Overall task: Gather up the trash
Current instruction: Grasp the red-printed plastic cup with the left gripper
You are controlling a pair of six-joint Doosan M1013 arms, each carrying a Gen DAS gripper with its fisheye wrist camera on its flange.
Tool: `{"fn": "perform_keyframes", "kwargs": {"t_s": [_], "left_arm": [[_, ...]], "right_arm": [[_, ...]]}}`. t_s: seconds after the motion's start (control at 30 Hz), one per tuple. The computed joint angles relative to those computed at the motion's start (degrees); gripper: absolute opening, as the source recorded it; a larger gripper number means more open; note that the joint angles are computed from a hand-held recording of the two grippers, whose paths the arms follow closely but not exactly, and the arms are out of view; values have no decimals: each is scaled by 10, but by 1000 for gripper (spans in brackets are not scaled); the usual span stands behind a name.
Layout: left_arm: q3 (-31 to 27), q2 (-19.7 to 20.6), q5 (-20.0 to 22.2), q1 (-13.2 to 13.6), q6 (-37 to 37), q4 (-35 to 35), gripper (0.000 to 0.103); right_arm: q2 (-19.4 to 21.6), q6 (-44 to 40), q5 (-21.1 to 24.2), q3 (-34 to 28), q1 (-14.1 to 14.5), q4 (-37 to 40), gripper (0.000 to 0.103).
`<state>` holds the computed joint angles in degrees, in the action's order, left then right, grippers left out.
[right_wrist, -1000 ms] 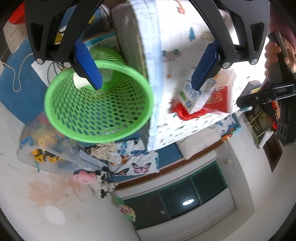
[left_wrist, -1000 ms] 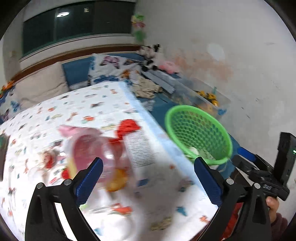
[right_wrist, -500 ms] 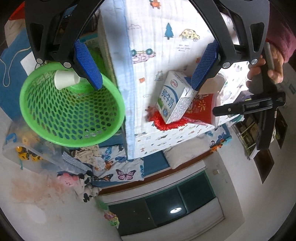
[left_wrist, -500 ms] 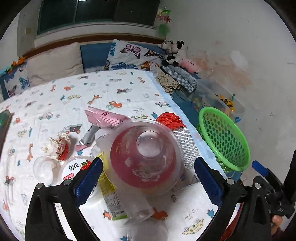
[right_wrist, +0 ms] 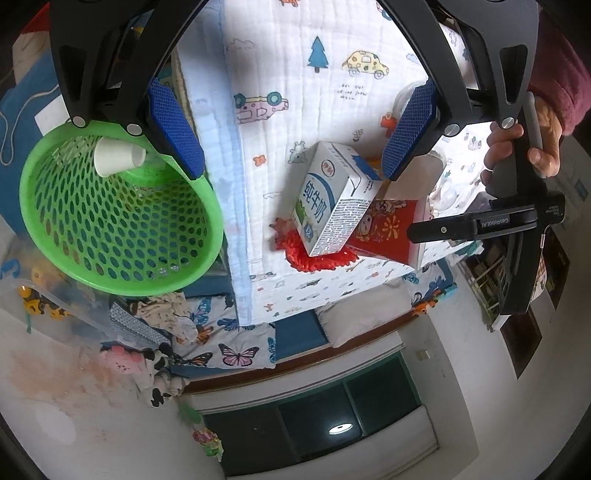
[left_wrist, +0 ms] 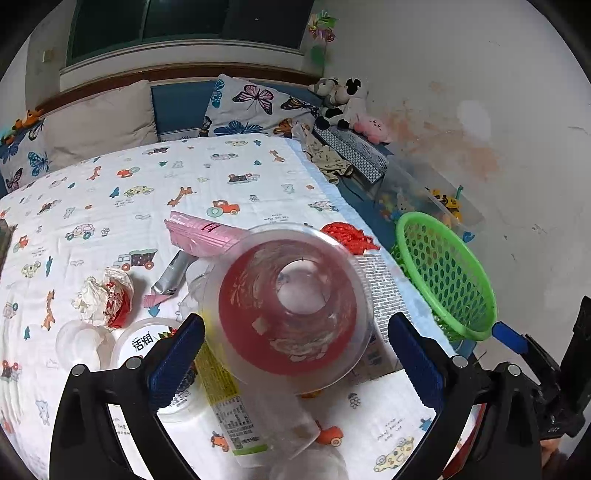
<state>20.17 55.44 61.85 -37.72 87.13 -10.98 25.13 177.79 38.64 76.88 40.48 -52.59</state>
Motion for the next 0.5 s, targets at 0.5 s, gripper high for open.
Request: {"fn": "perform_keyframes", "kwargs": {"t_s": [0.5], "left_arm": [[-33, 21, 22, 8, 11, -35, 96]], "right_arm": [[19, -42, -5, -25, -6, 40, 96]]}}
